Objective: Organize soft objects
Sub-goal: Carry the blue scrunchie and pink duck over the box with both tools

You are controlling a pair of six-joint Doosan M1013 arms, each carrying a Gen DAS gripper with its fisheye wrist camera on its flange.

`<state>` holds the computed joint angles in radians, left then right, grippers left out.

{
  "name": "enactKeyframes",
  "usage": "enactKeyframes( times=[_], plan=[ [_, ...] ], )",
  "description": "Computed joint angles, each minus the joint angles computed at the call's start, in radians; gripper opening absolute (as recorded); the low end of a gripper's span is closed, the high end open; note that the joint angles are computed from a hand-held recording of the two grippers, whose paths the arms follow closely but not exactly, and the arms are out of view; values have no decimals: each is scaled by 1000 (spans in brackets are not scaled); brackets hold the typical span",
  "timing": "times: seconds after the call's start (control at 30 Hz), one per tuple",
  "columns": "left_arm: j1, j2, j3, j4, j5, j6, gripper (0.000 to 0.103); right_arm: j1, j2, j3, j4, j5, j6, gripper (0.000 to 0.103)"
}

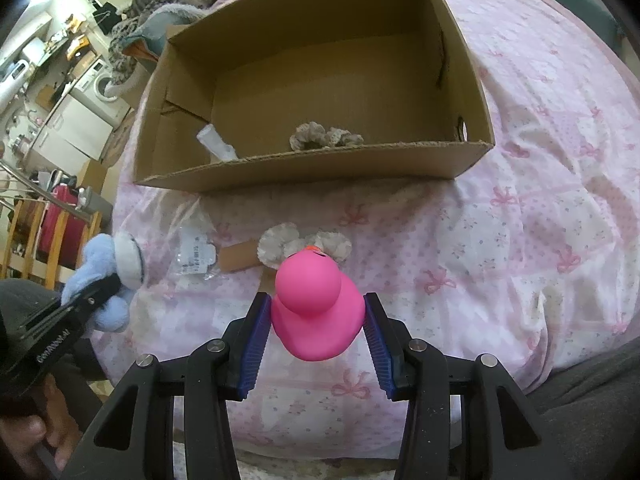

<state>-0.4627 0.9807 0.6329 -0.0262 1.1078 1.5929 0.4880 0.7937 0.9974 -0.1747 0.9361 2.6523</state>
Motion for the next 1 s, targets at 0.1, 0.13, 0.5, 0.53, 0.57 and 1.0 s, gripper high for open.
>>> enactKeyframes(
  times=[0.1,0.13,0.5,0.53,0.57,1.0],
  plan=[
    [-1,-8,11,0,-22,5,8,6,-9,6,-23,-13,-4,48],
    [-1,-10,15,6,-32,-2,8,8,-12,10,-30,-21,-3,48],
    [0,-17,29,33,-58,-51,8,18,-61,81,-113,-116,88,48],
    [-1,-17,30,35,-58,-52,8,17,-61,81,-110,-119,87,48],
    [-1,-17,31,36,-60,-52,8,16,-61,82,-106,-124,85,48],
    [7,-35,7,-16,-80,-35,8,9,-89,106,-125,-191,113,48]
  ],
)
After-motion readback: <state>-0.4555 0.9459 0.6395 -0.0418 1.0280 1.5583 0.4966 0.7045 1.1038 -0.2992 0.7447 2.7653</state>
